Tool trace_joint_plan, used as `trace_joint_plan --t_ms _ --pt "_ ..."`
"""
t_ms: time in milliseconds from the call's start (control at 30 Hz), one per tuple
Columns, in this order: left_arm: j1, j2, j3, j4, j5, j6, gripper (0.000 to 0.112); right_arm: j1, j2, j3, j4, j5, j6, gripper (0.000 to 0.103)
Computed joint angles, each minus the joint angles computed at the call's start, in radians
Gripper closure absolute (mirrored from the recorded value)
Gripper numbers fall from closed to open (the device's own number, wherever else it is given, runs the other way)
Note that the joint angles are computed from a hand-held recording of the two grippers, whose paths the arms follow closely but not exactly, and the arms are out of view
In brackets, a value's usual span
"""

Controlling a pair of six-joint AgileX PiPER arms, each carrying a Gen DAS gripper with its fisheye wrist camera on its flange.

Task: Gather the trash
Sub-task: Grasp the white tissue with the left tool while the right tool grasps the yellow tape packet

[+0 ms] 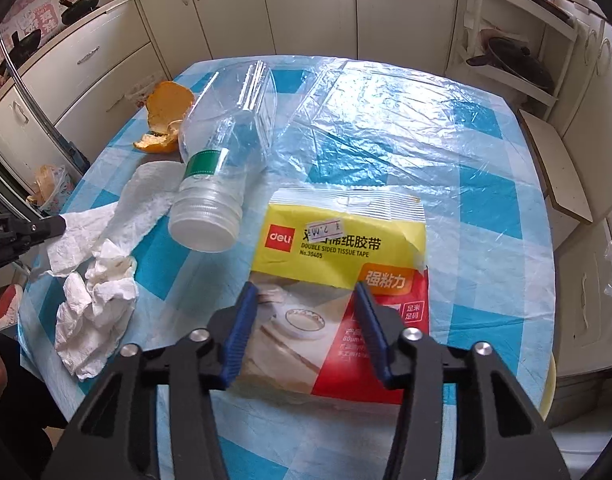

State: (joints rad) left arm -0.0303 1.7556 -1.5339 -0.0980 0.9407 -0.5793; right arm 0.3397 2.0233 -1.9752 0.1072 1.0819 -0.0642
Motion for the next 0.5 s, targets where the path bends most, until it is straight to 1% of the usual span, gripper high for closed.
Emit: trace_joint_plan --t_ms 33,67,100,167,200,233,267,300,400,500 --pt "-0.007 0.009 -0.006 0.018 0.008 -0.009 0.084 -0.001 0.002 -0.003 0.001 0.004 0.001 0.062" --pt "-0.022 0.018 -0.016 0.061 0.02 -0.037 0.067 -0.002 0.002 -0.004 -0.001 0.006 0.005 0.062" --pt "-0.036 0.02 -0.021 0.103 0.027 -0.06 0.061 -0.002 0.005 -0.008 -0.002 0.009 0.006 0.061" --pt "-0.068 0.029 -0.042 0.187 0.047 -0.091 0.051 0.0 -0.001 0.001 -0.009 -0.001 0.009 0.047" --pt "-0.086 0.04 -0.06 0.232 0.067 -0.107 0.047 0.003 -0.006 0.011 -0.023 -0.017 0.02 0.033" --pt "-0.099 0.049 -0.075 0.265 0.08 -0.112 0.039 0.006 -0.012 0.019 -0.038 -0.028 0.029 0.028" --pt "-0.117 0.06 -0.086 0.311 0.095 -0.133 0.036 0.006 -0.013 0.019 -0.038 -0.03 0.03 0.028" --pt "-0.128 0.07 -0.099 0.339 0.111 -0.143 0.035 0.002 -0.01 0.013 -0.029 -0.025 0.027 0.028" --pt "-0.133 0.114 -0.137 0.344 0.141 -0.126 0.033 -0.002 0.001 -0.004 -0.014 -0.014 0.03 0.028" --pt "-0.151 0.141 -0.165 0.387 0.168 -0.141 0.031 -0.002 0.005 -0.009 -0.02 -0.014 0.037 0.028"
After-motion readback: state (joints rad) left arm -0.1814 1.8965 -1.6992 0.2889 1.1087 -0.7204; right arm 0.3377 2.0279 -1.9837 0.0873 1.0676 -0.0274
